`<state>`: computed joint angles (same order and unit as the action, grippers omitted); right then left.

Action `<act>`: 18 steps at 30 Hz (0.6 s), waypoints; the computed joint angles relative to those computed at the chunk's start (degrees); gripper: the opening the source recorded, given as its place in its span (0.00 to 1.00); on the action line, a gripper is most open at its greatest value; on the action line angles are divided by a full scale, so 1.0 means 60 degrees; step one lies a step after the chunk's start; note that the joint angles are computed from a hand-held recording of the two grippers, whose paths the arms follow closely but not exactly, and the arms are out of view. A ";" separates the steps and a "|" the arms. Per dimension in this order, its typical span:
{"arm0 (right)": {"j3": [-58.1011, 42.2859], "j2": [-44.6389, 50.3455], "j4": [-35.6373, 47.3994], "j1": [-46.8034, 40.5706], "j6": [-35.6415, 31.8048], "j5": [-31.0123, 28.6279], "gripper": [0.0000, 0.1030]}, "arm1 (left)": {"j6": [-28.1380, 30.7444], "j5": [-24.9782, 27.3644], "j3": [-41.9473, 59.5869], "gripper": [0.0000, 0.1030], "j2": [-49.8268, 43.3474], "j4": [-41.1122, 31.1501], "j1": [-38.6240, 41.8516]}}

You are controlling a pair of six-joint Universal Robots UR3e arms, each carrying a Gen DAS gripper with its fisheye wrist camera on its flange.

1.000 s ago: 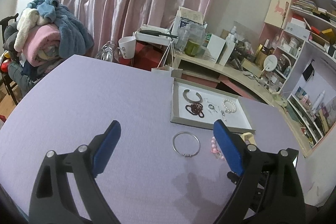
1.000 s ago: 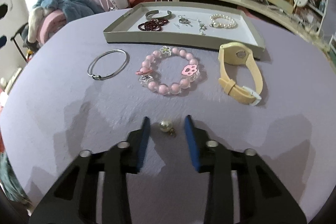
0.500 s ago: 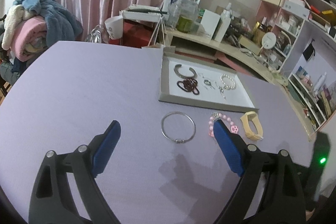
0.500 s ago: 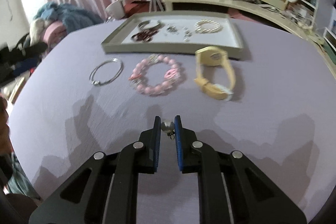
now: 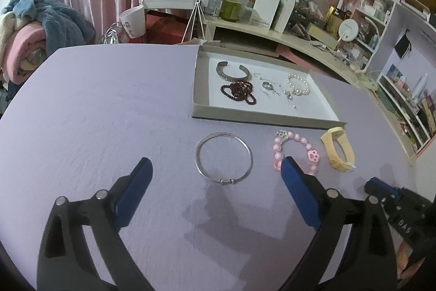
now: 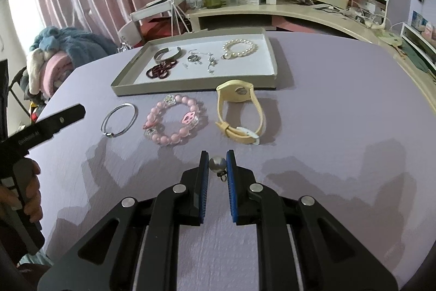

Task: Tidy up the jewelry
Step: 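Grasp the silver clasp bangle with the left gripper while the right gripper holds the stud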

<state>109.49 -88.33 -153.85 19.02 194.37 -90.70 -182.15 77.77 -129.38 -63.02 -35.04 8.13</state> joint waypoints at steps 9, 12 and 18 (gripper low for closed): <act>-0.0377 0.0243 -0.0026 -0.0079 -0.0023 0.0054 0.13 | -0.0017 0.0680 0.0310 0.94 -0.1522 0.0800 -0.0643; -0.0466 0.0337 0.0007 -0.0119 -0.0022 0.0106 0.13 | -0.0014 0.0855 0.0501 0.94 -0.2192 0.1069 -0.0821; -0.0582 0.0449 0.0007 -0.0159 -0.0023 0.0147 0.13 | -0.0151 0.1256 0.1107 0.95 -0.3533 0.1108 -0.1148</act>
<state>105.99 -85.63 -153.81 18.07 194.23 -89.81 -183.06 85.31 -122.73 -84.22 -28.40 1.24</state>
